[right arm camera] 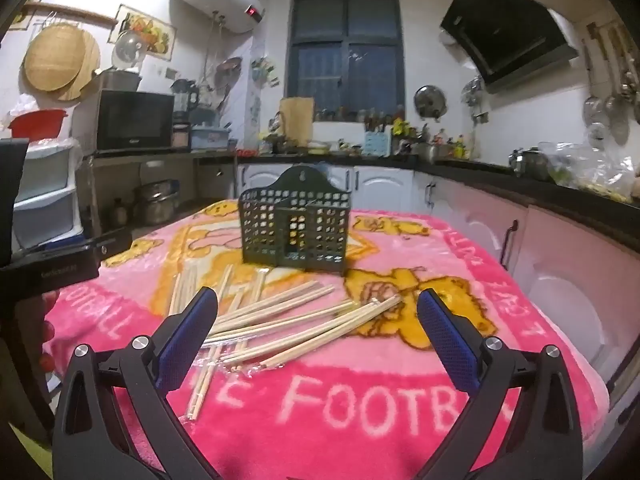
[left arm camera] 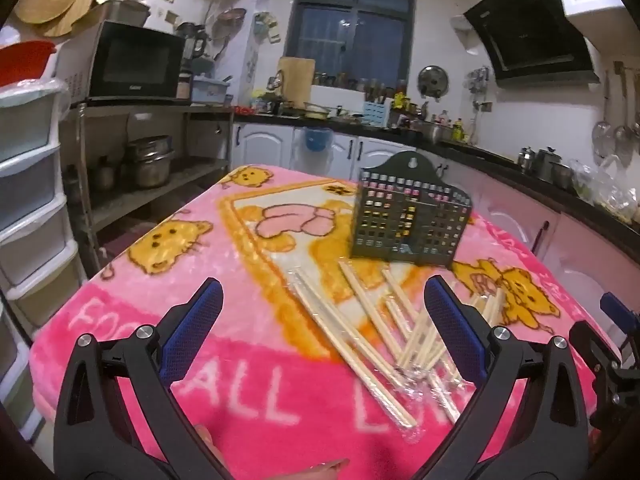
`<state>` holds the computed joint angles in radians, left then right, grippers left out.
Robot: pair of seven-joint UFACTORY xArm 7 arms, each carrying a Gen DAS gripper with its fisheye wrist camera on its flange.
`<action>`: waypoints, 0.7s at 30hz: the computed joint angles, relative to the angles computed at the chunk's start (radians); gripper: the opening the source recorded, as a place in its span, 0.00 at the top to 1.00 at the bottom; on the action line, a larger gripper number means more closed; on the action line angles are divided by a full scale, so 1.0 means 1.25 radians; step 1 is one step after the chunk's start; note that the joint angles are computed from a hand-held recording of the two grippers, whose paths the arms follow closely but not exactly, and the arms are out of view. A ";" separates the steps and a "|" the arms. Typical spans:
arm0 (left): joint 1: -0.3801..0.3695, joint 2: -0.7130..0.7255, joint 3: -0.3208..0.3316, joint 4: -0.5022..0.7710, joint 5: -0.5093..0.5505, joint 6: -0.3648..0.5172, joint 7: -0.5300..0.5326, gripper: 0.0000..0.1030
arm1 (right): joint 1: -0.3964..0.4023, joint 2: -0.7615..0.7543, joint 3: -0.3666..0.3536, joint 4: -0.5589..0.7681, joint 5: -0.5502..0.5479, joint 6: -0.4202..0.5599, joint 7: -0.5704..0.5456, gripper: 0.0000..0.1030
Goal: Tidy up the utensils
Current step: 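Move both grippers toward the pile of wrapped chopsticks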
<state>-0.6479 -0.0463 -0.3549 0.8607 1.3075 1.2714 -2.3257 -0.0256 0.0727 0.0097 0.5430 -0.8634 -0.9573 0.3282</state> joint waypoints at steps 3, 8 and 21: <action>0.012 -0.026 0.008 -0.020 -0.017 -0.033 -0.006 0.10 | 0.007 0.004 0.007 0.023 -0.020 0.033 0.006 0.06; 0.039 -0.050 0.011 -0.038 -0.043 -0.065 0.010 0.10 | 0.013 0.023 0.014 0.075 -0.077 0.072 0.044 0.06; 0.164 -0.083 0.065 -0.080 -0.070 -0.339 0.112 0.10 | 0.023 0.118 0.035 0.321 -0.346 0.204 0.351 0.06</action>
